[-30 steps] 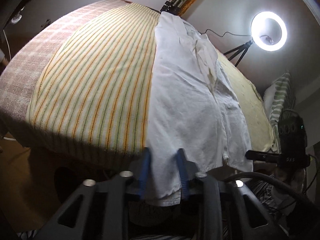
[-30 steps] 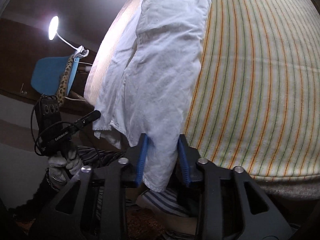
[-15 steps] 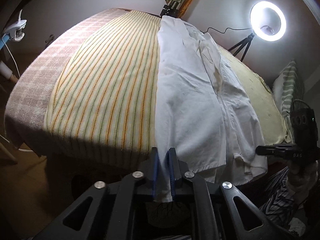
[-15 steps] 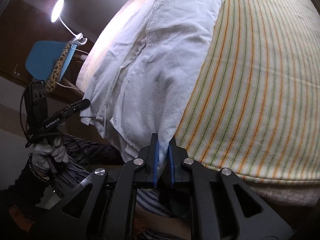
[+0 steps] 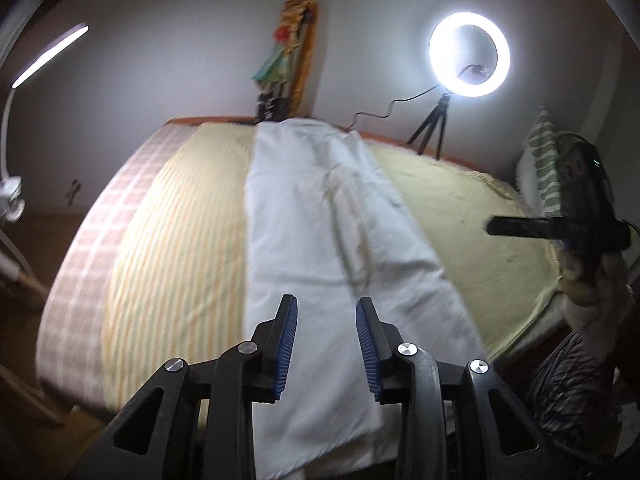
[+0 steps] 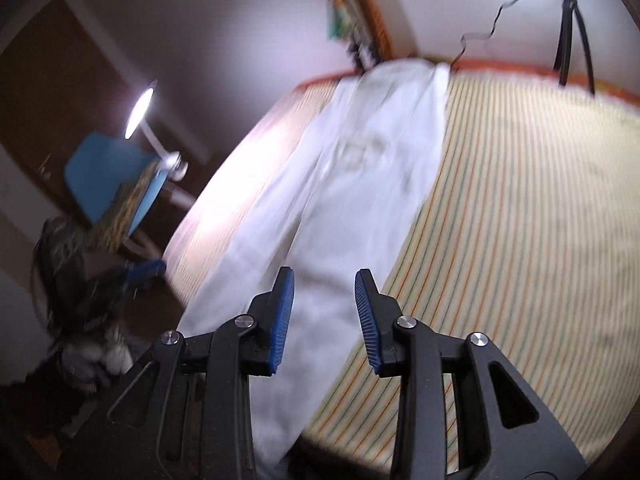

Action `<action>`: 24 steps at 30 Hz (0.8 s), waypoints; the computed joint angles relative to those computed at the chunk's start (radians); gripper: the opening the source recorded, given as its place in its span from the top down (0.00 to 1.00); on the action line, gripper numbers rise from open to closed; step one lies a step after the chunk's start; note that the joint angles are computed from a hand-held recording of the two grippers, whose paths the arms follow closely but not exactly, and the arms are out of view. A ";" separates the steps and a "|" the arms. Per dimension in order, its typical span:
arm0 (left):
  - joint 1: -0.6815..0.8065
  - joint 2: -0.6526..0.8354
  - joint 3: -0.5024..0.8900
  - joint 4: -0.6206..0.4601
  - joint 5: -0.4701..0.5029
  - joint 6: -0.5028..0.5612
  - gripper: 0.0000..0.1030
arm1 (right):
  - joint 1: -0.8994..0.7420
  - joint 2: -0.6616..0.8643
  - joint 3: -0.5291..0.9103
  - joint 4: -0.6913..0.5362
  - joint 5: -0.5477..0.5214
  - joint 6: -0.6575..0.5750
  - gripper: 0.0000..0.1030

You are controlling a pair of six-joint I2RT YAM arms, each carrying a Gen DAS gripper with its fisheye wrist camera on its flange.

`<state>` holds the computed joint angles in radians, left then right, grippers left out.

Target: Fold small clothes

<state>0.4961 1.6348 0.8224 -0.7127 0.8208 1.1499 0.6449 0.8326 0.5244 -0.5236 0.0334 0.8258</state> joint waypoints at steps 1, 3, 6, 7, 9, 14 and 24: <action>-0.044 -0.029 -0.017 0.032 0.007 -0.046 0.70 | -0.061 0.023 0.009 0.019 -0.022 -0.048 0.67; -0.143 -0.071 -0.046 0.120 0.019 -0.167 0.65 | -0.189 0.092 0.033 0.072 -0.076 -0.154 0.66; -0.284 -0.070 -0.056 0.236 0.012 -0.344 0.59 | -0.337 0.217 0.073 0.156 -0.142 -0.255 0.60; -0.326 -0.063 -0.053 0.265 0.000 -0.388 0.54 | -0.359 0.259 0.090 0.182 -0.151 -0.268 0.60; -0.402 -0.042 -0.048 0.322 -0.027 -0.455 0.52 | -0.418 0.370 0.133 0.244 -0.180 -0.312 0.59; -0.538 0.052 -0.037 0.459 -0.104 -0.560 0.52 | -0.573 0.642 0.265 0.340 -0.252 -0.404 0.56; -0.622 0.280 0.057 0.531 -0.203 -0.651 0.53 | -0.686 1.154 0.593 0.440 -0.362 -0.386 0.56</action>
